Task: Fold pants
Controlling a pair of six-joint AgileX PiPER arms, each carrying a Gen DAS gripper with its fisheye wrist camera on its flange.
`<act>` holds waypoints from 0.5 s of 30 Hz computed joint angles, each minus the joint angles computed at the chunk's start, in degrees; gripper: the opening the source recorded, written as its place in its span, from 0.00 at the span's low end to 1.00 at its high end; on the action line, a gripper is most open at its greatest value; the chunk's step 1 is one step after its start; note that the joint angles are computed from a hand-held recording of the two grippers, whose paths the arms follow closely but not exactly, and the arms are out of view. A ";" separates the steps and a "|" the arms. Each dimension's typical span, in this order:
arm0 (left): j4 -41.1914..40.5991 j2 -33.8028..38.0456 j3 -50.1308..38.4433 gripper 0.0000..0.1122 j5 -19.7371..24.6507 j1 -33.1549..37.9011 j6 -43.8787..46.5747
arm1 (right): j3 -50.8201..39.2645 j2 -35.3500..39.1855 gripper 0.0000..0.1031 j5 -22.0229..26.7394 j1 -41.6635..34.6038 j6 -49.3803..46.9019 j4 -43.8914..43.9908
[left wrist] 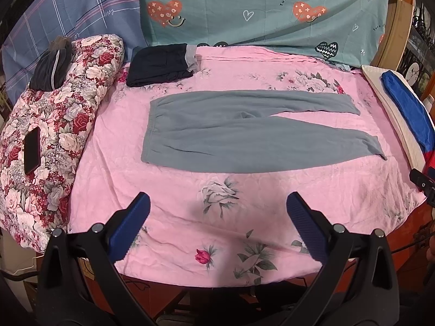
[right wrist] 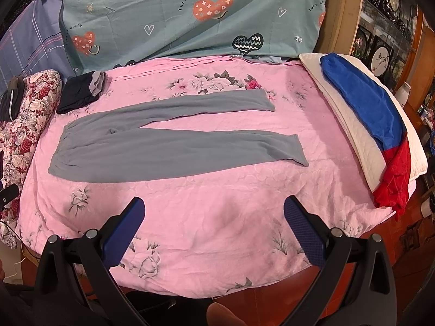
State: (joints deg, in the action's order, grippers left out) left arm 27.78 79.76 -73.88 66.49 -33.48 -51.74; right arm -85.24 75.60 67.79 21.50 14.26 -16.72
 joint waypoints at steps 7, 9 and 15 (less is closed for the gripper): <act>0.41 -0.31 0.23 0.90 0.20 -0.50 -0.37 | 0.17 -0.29 0.99 -0.12 0.01 0.04 0.06; 0.47 -0.38 0.25 0.90 0.22 -0.58 -0.33 | 0.14 -0.33 0.99 -0.06 0.03 0.08 0.04; 0.49 -0.27 0.05 0.90 0.41 -0.71 -0.47 | 0.14 -0.37 0.99 -0.07 -0.02 -0.08 0.13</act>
State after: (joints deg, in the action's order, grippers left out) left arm 28.27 79.49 -73.83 66.90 -34.18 -52.21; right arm -85.10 75.24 67.72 21.49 14.18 -16.60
